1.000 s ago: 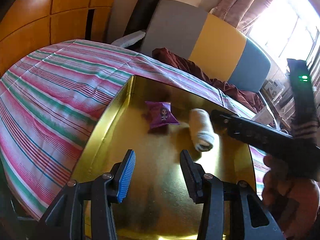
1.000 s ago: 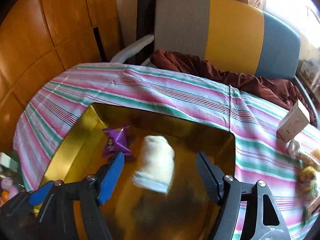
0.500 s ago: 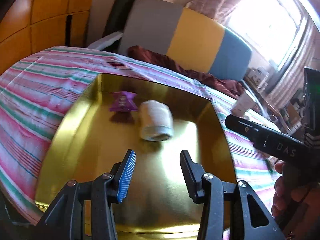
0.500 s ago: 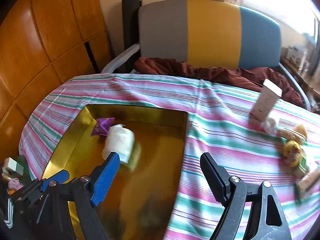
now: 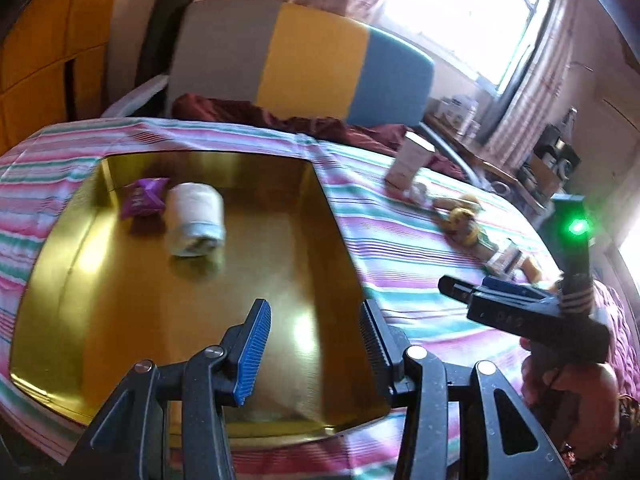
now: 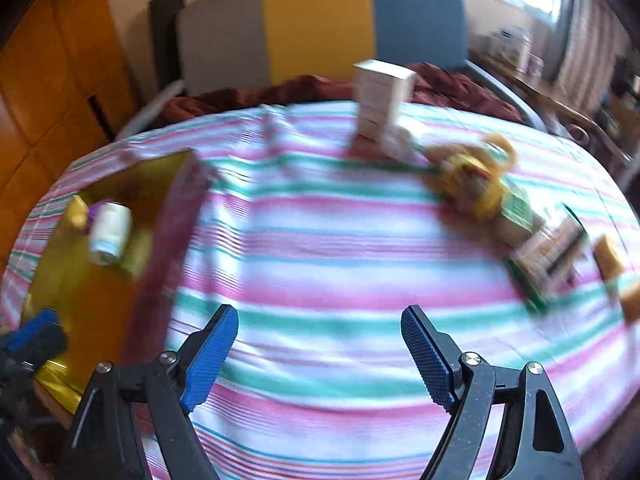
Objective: Organize objects
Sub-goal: 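Reach back to the pile and grasp a second purple packet with the right tool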
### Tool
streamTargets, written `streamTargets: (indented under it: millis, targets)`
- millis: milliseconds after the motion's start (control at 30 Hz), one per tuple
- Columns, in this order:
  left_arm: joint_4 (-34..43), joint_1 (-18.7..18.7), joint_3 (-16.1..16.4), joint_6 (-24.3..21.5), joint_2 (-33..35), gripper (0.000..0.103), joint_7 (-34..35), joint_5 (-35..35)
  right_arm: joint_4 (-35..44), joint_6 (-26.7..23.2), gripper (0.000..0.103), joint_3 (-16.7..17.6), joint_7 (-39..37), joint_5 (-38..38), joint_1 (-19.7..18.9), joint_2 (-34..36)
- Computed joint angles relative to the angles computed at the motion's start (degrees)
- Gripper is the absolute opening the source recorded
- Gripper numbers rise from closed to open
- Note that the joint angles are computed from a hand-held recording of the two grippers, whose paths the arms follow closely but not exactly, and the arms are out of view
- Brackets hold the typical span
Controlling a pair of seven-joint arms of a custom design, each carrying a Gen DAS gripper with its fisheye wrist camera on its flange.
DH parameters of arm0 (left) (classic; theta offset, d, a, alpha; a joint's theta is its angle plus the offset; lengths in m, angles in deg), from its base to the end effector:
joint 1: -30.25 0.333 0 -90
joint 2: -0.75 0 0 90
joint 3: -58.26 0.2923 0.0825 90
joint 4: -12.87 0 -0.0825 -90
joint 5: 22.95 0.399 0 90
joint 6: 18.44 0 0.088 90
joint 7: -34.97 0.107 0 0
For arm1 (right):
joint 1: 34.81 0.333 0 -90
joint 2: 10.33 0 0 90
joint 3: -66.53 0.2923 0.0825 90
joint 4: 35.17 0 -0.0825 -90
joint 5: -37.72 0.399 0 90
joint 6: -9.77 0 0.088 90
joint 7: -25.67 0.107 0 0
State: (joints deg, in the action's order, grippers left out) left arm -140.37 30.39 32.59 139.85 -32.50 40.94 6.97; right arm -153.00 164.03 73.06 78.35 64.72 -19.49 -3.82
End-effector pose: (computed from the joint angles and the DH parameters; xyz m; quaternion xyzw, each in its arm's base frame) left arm 0.3857 -0.2034 0.4322 -0.8117 0.4404 -0.3046 0.2335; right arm 0.5803 0.2151 0.4056 -0.8570 0.4218 -0.1033 0.2775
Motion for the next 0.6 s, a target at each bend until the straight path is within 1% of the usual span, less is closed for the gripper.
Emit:
streamTargets:
  millis: [200,300,400,500,533,600]
  targets:
    - [4.06,0.86,-2.1,2.25,4.12,0.047,-0.18,2.94,0.36,2.4,0.084,-2.17,1.23,0.11,-3.22,1.99]
    - [6.15,0.9,-2.66,3.18,6.43,0.047,-0.11,4.9,2.67,3.3,0.084,-3.27,5.4,-2.34,-4.59,4.65]
    - [8.42,0.16,-2.69,2.85,8.79,0.047,0.41,6.54,6.07,4.86,0.084,-4.22,10.94,-5.04,-5.89,7.86]
    - [10.61,-1.33,-1.91,1.87,11.27,0.047,1.24,7.6,10.15,5.84,0.084,-4.48,15.83,-6.36,-7.59,11.0]
    - [11.27,-1.96,-1.51,1.58,12.09,0.047,1.61,7.87,11.72,5.87,0.084,-4.43,17.24,-6.61,-8.18,12.07]
    - [12.83,-3.22,-0.86,0.15,13.84,0.047,2.13,8.27,15.7,6.4,0.084,-2.94,17.17,-4.95,-10.47,14.83]
